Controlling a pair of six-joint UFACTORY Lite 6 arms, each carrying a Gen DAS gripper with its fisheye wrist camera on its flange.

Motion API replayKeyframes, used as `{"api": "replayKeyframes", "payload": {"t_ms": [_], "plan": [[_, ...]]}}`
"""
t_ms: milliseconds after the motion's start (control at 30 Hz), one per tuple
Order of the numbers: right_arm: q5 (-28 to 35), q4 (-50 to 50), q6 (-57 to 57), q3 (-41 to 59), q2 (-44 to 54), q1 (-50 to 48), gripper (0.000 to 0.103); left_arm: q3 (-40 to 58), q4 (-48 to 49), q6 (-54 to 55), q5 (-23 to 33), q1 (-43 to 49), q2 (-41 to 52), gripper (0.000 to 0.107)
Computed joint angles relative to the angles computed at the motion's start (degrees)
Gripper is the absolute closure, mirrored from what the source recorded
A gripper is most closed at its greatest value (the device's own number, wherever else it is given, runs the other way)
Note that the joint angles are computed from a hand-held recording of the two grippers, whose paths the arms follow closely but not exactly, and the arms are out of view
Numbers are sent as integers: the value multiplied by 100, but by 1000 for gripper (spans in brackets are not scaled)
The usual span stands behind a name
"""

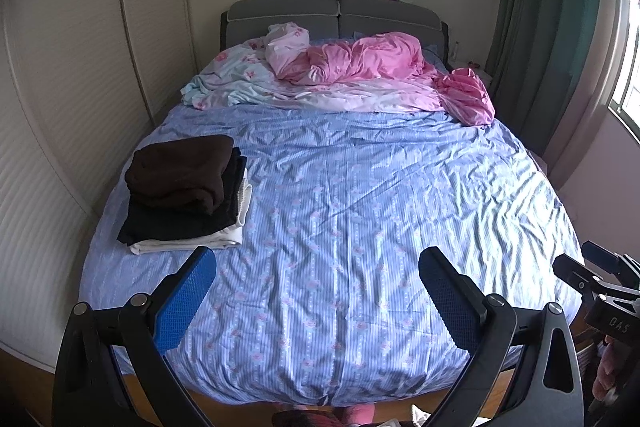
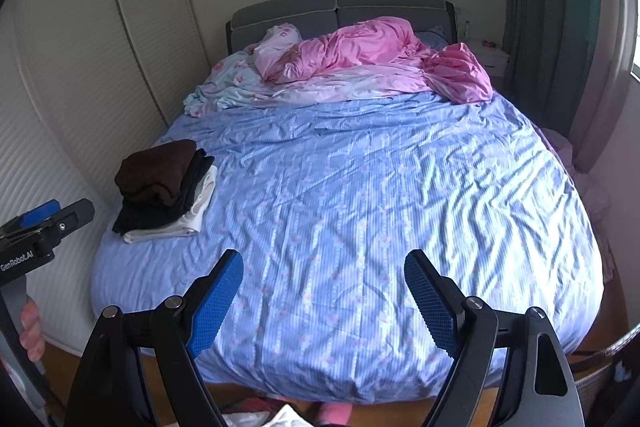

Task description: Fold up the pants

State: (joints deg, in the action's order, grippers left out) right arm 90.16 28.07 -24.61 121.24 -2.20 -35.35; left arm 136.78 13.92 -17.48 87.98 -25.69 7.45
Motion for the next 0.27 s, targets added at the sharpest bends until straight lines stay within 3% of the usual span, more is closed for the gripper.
{"api": "replayKeyframes", "payload": {"t_ms": [267], "plan": [[-15,-43,-5,74,85,8,20,122,-126,120,17,149,85,4]]}}
